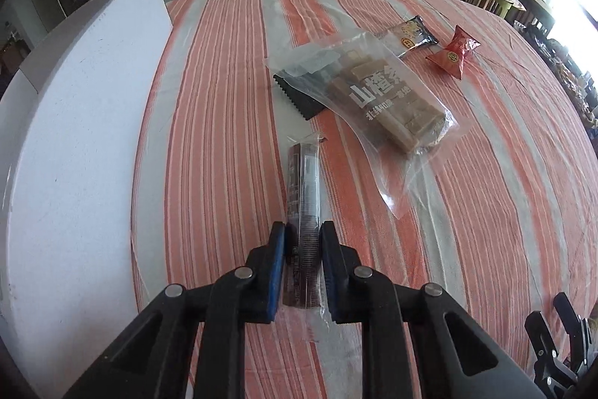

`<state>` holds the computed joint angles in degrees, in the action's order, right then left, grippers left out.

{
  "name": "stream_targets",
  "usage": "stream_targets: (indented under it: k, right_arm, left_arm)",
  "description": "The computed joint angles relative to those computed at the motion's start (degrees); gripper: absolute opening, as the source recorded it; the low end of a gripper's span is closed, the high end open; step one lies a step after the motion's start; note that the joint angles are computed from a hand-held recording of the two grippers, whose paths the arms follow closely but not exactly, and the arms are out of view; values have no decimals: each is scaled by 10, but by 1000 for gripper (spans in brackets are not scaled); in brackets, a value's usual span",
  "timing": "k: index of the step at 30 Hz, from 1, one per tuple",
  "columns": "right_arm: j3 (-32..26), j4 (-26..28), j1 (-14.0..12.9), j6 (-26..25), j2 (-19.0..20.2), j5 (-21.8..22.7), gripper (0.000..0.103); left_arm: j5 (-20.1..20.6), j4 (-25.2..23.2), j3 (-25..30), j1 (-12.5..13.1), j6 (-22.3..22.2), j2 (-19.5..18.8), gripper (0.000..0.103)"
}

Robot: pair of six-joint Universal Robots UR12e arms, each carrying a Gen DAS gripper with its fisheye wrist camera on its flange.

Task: Organize snacks
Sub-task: 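Move the left gripper over the clear-wrapped dark stick snack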

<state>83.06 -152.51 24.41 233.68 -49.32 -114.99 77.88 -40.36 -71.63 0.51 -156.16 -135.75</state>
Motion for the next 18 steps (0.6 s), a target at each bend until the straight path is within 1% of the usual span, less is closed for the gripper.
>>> stream_targets:
  k: [1,4,6,7,8,9,10,11,13,14,15,16,18]
  right_arm:
    - [0,-1,0,1,0,0,86]
    - [-1,1,0,1,0,-1,86]
    - [-1,3,0,1,0,-1,86]
    - [-1,3,0,1,0,-1,86]
    - [-1,2,0,1,0,-1,86]
    - [-1,2,0,1,0,-1,86]
    - [-1,1,1,1,0,-1,86]
    - [-1,2,0,0,0,-1,86]
    - [0,0,0,0,0,1,86]
    - [0,-1,0,-1,-1,2,86]
    - [1,-1,0,-2,-1,2,86]
    - [0,0,0,-3,-1,2,86]
    - [2,-5,-1,-3,-1,6,86]
  left_arm:
    - [-4,9,-19,3,3,10,18]
    - [-35,26,-80,16,9,42,18]
    - [-50,47,-115,24,16,59,19]
    - [-52,60,-129,26,18,65,21]
    - [-59,72,-138,28,21,67,29]
    - [-69,91,-146,29,26,68,49]
    - [-65,105,-149,27,30,66,63]
    - [-52,120,-152,26,29,64,79]
    - [-47,180,-164,25,35,58,84]
    - [-50,203,-168,25,35,55,90]
    - [-52,212,-167,26,26,52,94]
    - [-56,213,-164,28,17,49,95]
    - [-58,211,-162,29,25,48,97]
